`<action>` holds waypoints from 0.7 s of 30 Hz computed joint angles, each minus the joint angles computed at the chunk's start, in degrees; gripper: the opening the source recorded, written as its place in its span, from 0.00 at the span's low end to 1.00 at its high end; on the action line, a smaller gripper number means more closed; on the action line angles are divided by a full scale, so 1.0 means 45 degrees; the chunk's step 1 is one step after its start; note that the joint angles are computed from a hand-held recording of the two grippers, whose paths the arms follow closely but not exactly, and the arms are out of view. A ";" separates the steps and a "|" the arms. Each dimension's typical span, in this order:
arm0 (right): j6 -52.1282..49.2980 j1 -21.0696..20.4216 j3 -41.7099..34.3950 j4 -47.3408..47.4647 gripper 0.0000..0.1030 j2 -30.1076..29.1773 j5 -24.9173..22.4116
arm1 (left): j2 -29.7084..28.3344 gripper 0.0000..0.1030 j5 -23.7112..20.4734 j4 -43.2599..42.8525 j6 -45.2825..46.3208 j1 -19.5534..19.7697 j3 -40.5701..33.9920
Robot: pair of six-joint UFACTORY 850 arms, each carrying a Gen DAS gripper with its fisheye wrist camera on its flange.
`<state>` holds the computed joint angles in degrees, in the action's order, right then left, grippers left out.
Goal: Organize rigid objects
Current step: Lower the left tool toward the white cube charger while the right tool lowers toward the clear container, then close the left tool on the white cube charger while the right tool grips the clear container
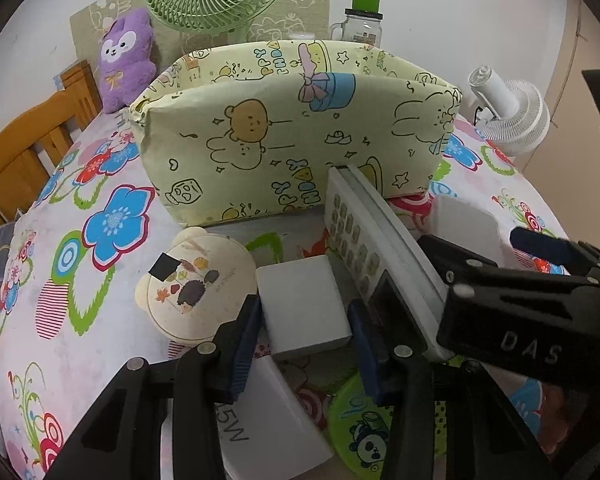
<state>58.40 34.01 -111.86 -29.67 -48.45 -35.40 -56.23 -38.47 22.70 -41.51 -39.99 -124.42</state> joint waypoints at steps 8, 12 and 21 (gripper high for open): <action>-0.0818 -0.0041 0.0493 0.0860 0.77 0.0294 0.0639 | -0.0107 0.44 -0.0162 0.0084 -0.0148 -0.0113 -0.0186; -0.1063 -0.0013 0.0625 0.0972 0.69 0.0402 0.0685 | -0.0090 0.44 -0.0126 -0.0080 -0.0093 -0.0134 -0.0185; -0.0651 -0.0011 0.1538 0.0066 0.65 0.1022 0.0620 | -0.0976 0.44 -0.1018 -0.0028 0.0047 -0.0289 -0.1644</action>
